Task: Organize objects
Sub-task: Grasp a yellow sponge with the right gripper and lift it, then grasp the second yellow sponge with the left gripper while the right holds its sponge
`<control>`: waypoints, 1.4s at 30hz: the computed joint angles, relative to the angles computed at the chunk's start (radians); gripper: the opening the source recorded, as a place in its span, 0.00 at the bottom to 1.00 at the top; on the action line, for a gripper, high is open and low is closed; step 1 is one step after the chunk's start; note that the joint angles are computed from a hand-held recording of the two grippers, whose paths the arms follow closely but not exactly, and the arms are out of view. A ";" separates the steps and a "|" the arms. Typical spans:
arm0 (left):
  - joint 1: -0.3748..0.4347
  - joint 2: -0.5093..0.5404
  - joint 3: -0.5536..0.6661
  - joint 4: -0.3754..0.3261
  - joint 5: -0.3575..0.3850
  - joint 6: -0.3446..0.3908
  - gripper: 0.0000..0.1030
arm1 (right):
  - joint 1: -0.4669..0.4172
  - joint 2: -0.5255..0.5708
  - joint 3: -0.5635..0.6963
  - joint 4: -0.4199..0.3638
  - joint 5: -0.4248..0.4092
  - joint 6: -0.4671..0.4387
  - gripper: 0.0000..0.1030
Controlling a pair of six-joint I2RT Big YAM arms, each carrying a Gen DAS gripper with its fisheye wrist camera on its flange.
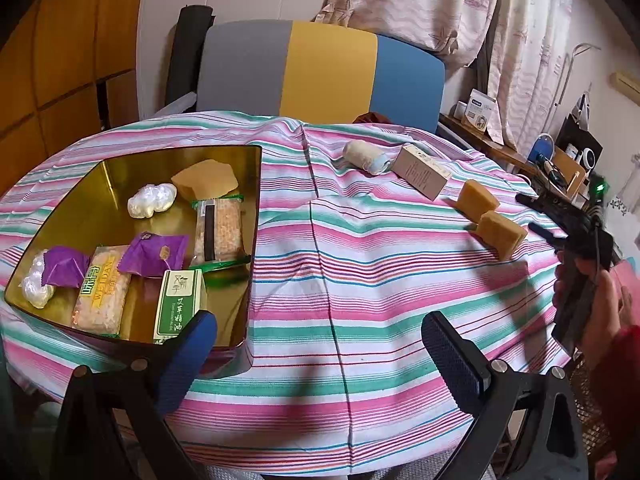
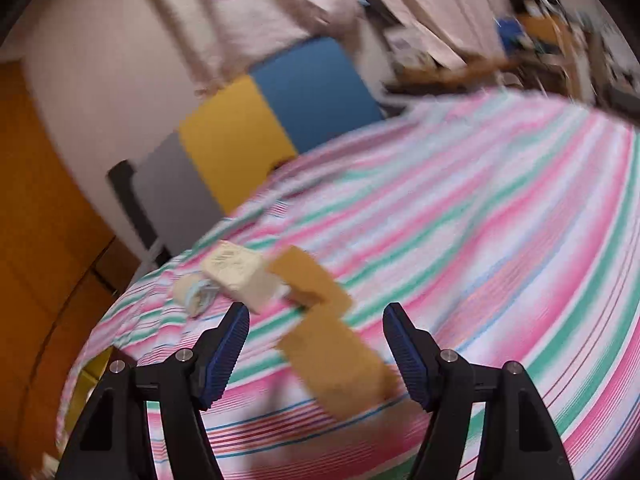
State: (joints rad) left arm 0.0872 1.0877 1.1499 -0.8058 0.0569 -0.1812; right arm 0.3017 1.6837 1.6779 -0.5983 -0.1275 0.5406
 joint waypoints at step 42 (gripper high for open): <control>-0.092 0.102 0.092 -0.031 -0.067 0.038 1.00 | 0.029 0.124 0.146 -0.053 0.099 -0.143 0.38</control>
State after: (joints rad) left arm -0.0045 1.1900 1.2418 -0.8372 -0.0098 -0.1431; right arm 0.3308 1.8075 1.8235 -0.6516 -0.0289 0.3971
